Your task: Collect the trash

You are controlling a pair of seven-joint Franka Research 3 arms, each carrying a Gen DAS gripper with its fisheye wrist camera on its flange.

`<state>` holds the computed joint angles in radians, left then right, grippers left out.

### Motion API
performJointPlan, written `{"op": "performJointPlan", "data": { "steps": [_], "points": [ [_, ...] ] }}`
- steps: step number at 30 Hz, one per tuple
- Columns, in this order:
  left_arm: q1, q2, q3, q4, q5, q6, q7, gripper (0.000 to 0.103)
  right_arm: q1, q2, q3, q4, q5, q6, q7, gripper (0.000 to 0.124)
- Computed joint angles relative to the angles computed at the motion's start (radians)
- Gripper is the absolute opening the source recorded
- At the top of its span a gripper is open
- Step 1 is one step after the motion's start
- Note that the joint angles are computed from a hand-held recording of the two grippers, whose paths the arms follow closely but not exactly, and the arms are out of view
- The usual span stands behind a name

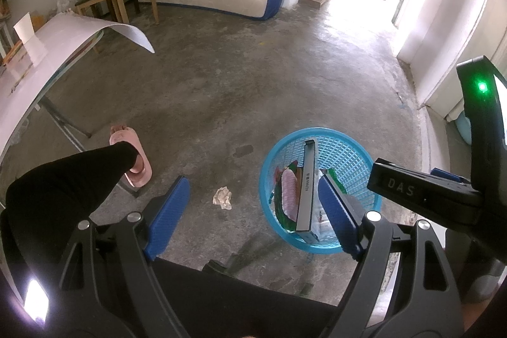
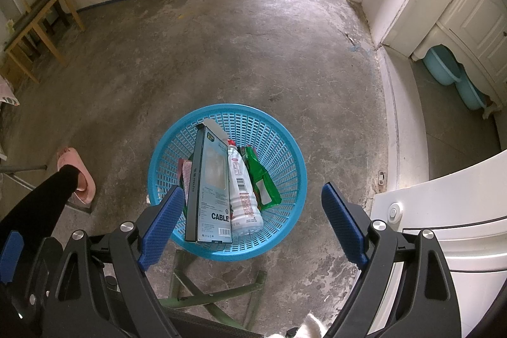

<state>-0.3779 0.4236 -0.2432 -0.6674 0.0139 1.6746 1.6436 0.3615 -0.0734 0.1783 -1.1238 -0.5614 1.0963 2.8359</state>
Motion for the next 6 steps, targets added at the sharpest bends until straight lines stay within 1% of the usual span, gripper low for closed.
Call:
{"op": "performJointPlan", "data": {
  "steps": [6],
  "points": [
    [0.004,-0.003,-0.001,-0.005,-0.005,-0.003,-0.002,0.079,0.002,0.003,0.0,0.003,0.002,-0.003,0.002,0.086]
  ]
}}
